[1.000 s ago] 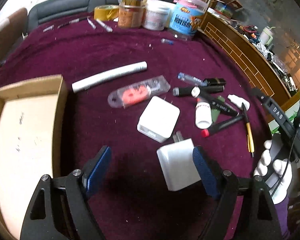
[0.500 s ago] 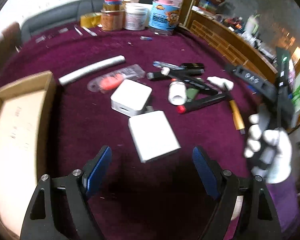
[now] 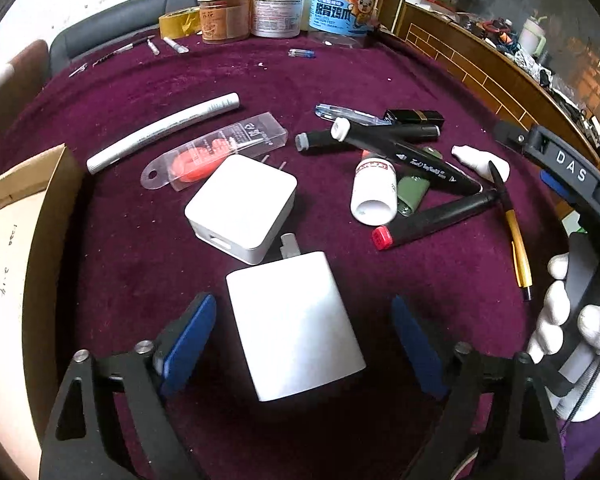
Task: Organize rigid objects
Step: 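Grasp the white charger block with the left tool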
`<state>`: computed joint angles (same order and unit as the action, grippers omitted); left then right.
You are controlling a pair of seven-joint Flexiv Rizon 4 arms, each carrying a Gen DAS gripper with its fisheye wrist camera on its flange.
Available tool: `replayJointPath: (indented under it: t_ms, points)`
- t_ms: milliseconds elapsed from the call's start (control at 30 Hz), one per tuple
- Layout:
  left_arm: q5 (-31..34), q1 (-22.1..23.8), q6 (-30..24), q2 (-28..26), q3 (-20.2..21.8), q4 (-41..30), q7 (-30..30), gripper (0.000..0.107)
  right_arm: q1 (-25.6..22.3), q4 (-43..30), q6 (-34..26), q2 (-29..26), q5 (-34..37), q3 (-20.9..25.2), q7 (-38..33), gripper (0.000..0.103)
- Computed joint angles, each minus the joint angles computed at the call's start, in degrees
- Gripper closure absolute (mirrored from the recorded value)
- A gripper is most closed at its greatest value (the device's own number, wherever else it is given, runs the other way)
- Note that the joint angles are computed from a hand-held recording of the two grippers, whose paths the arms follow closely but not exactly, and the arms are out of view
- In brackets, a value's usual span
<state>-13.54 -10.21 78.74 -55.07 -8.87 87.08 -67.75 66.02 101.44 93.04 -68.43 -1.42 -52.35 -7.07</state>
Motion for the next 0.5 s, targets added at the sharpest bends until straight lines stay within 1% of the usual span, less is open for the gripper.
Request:
replayJointPath:
  t_ms: [67,167,200,233,267,300,333,367,400,467,500]
  points:
    - [0.8,-1.4,0.6,-0.4,1.7,-0.5,-0.6,0.019,-0.2,-0.1,0.0,0.1,0.0,0.3,-0.1,0.003]
    - [2.6,-3.7,3.0,-1.0,4.9,-1.0,-2.1,0.019,-0.3,-0.4,-0.5,0.2,-0.4,0.3,-0.2,0.003]
    - [2.9,-3.7,3.9,-1.1,4.9,-0.8,-2.2,0.02,-0.3,-0.4,-0.6,0.1,-0.5,0.2,-0.2,0.003]
    - [3.0,-3.6,4.5,-1.1,4.7,-0.4,-2.5,0.023,-0.3,-0.4,-0.7,0.1,-0.6,0.2,-0.1,0.003]
    - [3.2,-3.5,5.6,-0.9,4.7,0.2,-2.9,0.037,-0.2,-0.4,-0.9,0.1,-0.6,0.2,0.1,0.003]
    - [3.4,-2.5,7.0,-0.4,3.7,1.3,-2.4,0.057,-0.3,-0.5,-1.1,0.2,-0.8,0.3,0.1,0.003]
    - [3.5,-1.8,7.0,-0.1,2.9,1.7,-1.9,0.063,-0.6,-0.5,-1.2,0.3,-1.0,0.5,0.2,0.003]
    - [3.4,-1.1,6.5,0.4,2.2,2.2,-1.5,0.066,-0.7,-0.6,-1.3,0.4,-1.2,0.6,0.2,0.003]
    - [3.0,1.0,6.1,0.9,-0.2,3.3,-0.4,0.066,-0.8,-0.7,-1.6,0.5,-1.5,0.8,0.2,0.003]
    - [1.9,3.3,5.7,1.7,-2.7,5.0,0.5,0.066,-1.1,-0.8,-1.8,0.6,-2.0,1.1,0.3,0.003]
    - [1.1,5.3,6.0,2.3,-4.8,6.5,1.1,0.066,-1.3,-0.9,-1.9,0.8,-2.3,1.4,0.3,0.003]
